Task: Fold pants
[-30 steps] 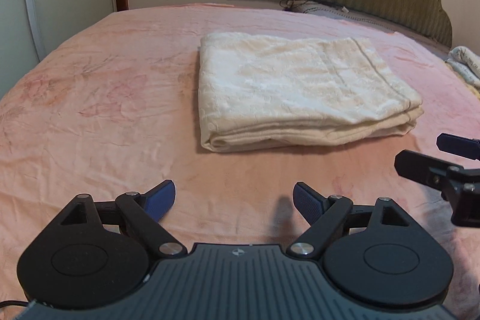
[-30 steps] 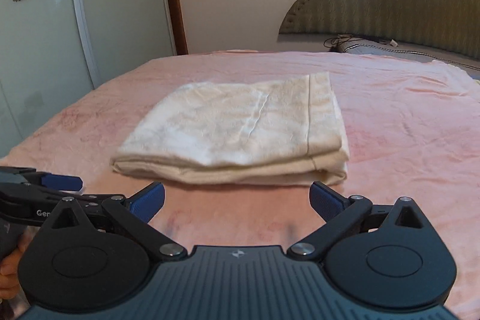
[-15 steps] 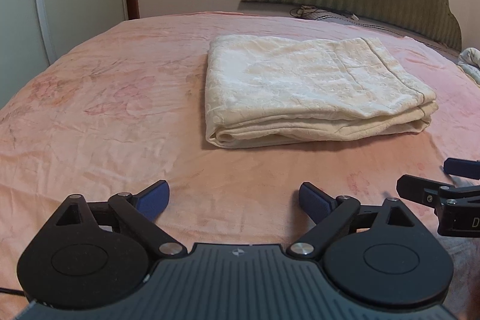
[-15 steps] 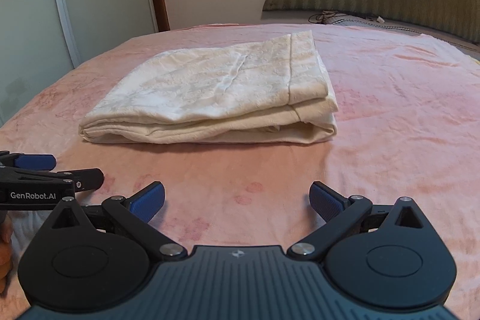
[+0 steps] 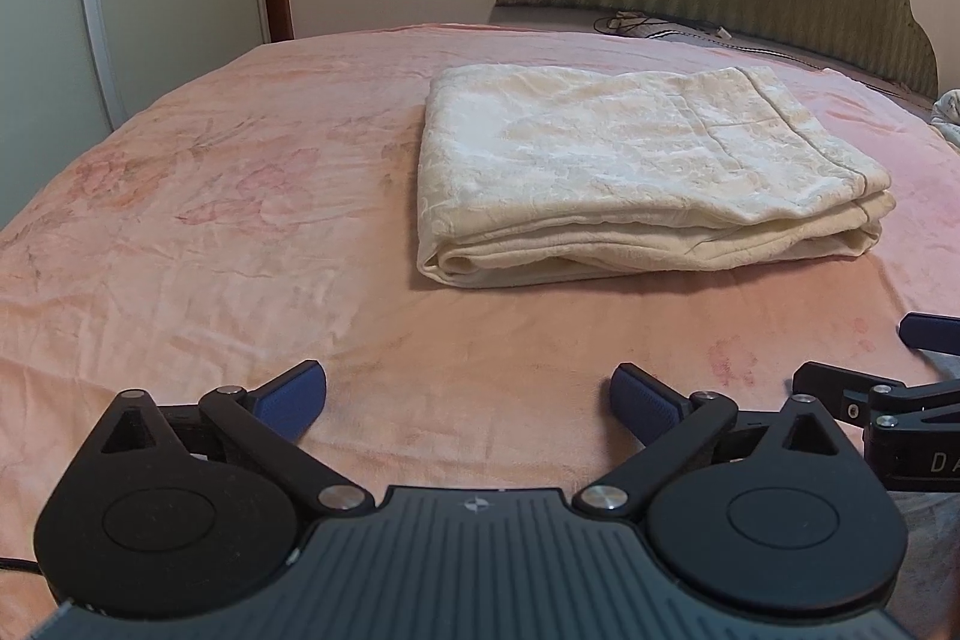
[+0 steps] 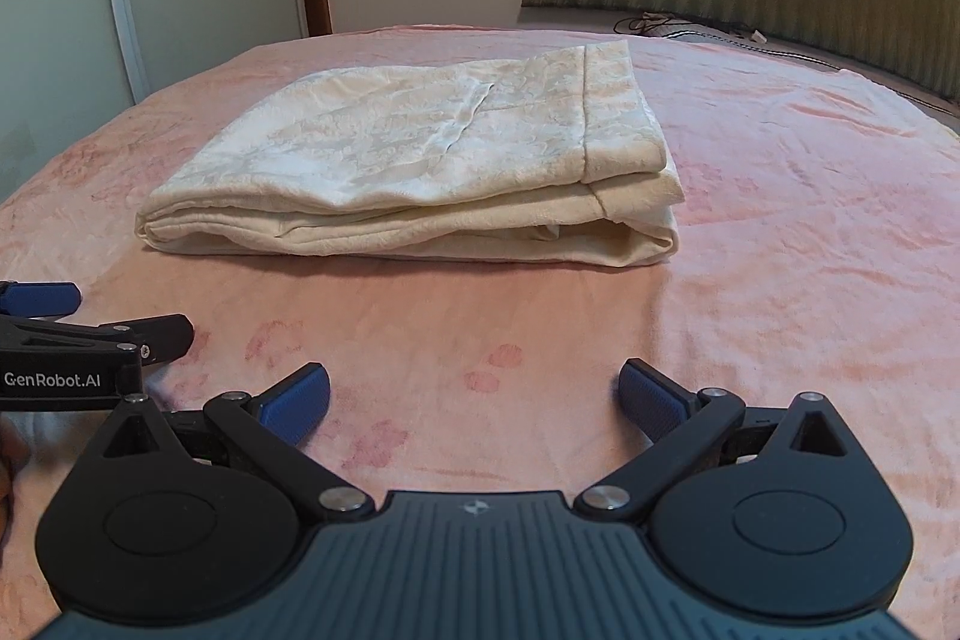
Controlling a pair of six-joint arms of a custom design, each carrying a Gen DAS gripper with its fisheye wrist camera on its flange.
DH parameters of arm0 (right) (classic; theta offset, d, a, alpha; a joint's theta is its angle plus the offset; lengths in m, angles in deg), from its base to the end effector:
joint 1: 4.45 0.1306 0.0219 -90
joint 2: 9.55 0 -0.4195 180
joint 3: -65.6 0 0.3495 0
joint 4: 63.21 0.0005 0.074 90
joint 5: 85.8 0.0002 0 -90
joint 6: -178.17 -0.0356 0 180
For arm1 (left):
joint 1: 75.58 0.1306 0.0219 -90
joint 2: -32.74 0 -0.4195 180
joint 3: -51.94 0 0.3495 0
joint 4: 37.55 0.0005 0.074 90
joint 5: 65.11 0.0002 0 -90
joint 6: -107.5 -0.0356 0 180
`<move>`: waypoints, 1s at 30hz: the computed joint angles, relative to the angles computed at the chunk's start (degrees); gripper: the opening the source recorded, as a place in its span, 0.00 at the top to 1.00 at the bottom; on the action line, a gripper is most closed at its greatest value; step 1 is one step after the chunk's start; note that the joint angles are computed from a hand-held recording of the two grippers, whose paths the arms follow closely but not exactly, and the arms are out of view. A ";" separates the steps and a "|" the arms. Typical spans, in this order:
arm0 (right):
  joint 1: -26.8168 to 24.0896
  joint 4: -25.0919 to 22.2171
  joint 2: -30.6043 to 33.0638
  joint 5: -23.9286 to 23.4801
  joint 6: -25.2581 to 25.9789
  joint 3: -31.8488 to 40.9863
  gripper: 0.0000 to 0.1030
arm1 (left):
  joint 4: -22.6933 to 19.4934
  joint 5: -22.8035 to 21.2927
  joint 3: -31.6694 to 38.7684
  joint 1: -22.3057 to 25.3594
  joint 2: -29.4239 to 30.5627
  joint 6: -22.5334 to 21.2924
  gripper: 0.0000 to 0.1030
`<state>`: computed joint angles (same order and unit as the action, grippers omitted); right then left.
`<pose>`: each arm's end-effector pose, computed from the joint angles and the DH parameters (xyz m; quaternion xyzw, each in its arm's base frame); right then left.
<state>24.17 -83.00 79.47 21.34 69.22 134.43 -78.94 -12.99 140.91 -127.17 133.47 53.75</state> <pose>0.3787 0.1941 0.3599 -0.0128 0.8982 0.0450 0.4370 0.3294 -0.3811 0.3897 0.0181 0.9030 0.0144 0.4289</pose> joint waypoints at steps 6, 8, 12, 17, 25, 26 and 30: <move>-0.07 0.12 -0.11 -0.12 -0.08 -0.11 0.00 | 0.62 0.19 -0.49 0.19 -0.22 -0.11 0.00; 0.08 -0.21 0.05 0.13 0.01 0.11 0.00 | 0.52 0.17 -0.34 0.12 -0.14 -0.01 0.00; 0.13 -0.28 0.11 0.35 0.04 0.15 0.00 | 0.07 0.25 0.05 0.21 0.05 -0.02 0.00; 0.43 -0.99 0.80 1.46 0.14 0.88 0.00 | -0.15 -0.21 0.34 0.10 0.31 -0.08 0.00; 0.43 -0.70 0.69 1.32 0.05 0.65 0.00 | 0.30 0.16 0.01 0.30 0.13 -0.05 0.00; 0.40 -0.61 0.63 1.24 0.00 0.57 0.00 | 0.28 0.17 0.03 0.29 0.14 -0.02 0.00; 0.39 -0.62 0.55 1.16 -0.04 0.53 0.00 | 0.27 0.34 0.03 0.36 0.10 0.00 0.00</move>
